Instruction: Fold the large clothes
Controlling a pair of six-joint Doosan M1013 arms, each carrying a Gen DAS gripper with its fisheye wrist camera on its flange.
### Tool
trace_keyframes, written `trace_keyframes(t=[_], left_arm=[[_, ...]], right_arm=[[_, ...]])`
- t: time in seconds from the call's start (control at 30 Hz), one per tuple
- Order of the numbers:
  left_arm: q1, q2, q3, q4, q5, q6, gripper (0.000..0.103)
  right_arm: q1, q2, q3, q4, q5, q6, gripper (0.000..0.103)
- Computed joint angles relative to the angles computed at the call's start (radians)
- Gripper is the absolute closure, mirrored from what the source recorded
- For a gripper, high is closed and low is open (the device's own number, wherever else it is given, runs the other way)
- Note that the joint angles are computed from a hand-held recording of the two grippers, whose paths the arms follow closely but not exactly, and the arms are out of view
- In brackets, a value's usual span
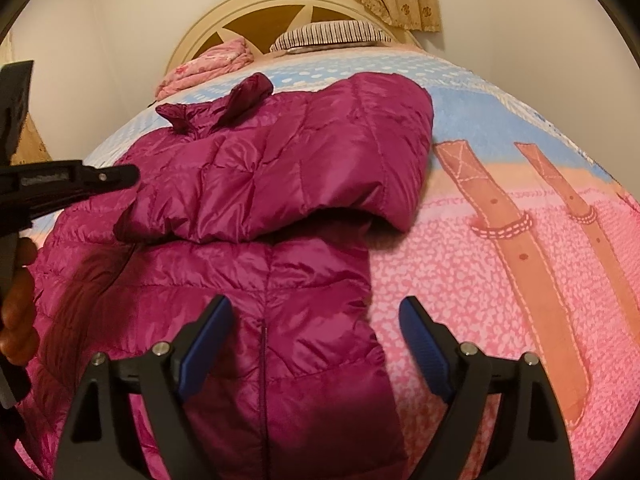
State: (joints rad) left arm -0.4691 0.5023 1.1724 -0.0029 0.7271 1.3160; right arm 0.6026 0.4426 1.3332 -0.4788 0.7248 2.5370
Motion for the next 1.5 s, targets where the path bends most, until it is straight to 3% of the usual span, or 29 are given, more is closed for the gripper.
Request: trace_keyframes(t=[0.07, 0.27, 0.3, 0.33, 0.37, 0.5, 0.57, 0.77, 0.87, 0.9, 0.93, 0.97, 1.13, 1.23, 1.37, 1.5], left_arm=[[-0.005, -0.005, 0.010, 0.025, -0.021, -0.014, 0.102], [-0.001, -0.013, 0.023, -0.051, -0.072, 0.038, 0.097], [-0.002, -0.011, 0.020, -0.054, -0.075, 0.043, 0.078], [-0.002, -0.006, 0.012, -0.055, -0.069, 0.042, 0.024], [-0.001, 0.002, 0.000, -0.073, -0.048, 0.053, 0.000], [-0.013, 0.037, -0.037, -0.032, 0.046, 0.031, 0.001], [-0.008, 0.035, -0.023, -0.090, 0.033, 0.053, 0.001], [-0.005, 0.032, -0.013, -0.046, 0.012, -0.020, 0.001], [0.004, 0.023, 0.002, -0.105, -0.026, 0.039, 0.004], [0.002, 0.020, 0.005, -0.102, -0.037, 0.050, 0.020], [0.002, 0.020, 0.004, -0.119, -0.035, 0.085, 0.049], [0.002, 0.027, -0.009, -0.142, -0.007, 0.128, 0.059], [0.002, 0.027, -0.008, -0.176, 0.011, 0.182, 0.087], [-0.002, -0.004, 0.027, -0.134, -0.028, 0.183, 0.092], [0.005, -0.062, 0.091, -0.103, -0.103, 0.199, 0.093], [0.020, -0.096, 0.127, -0.107, -0.128, 0.209, 0.093]], right_arm=[[-0.003, -0.001, 0.002, 0.018, -0.008, -0.015, 0.015], [-0.011, -0.007, 0.014, 0.046, -0.038, -0.028, 0.015], [-0.011, -0.007, 0.014, 0.049, -0.039, -0.030, 0.015], [-0.011, -0.008, 0.015, 0.053, -0.042, -0.032, 0.015], [-0.011, -0.009, 0.016, 0.054, -0.045, -0.031, 0.015], [-0.012, -0.011, 0.019, 0.060, -0.052, -0.033, 0.015], [-0.013, -0.013, 0.022, 0.064, -0.057, -0.034, 0.015], [-0.015, -0.017, 0.028, 0.072, -0.065, -0.039, 0.015], [-0.015, -0.017, 0.027, 0.071, -0.062, -0.037, 0.015], [-0.015, -0.017, 0.027, 0.071, -0.062, -0.037, 0.015], [-0.015, -0.017, 0.027, 0.071, -0.062, -0.037, 0.015], [-0.015, -0.017, 0.027, 0.072, -0.062, -0.038, 0.015], [-0.015, -0.017, 0.025, 0.072, -0.059, -0.039, 0.015], [-0.016, -0.018, 0.028, 0.070, -0.065, -0.032, 0.015], [-0.017, -0.020, 0.031, 0.073, -0.071, -0.030, 0.015], [-0.016, -0.018, 0.029, 0.070, -0.065, -0.032, 0.015]])
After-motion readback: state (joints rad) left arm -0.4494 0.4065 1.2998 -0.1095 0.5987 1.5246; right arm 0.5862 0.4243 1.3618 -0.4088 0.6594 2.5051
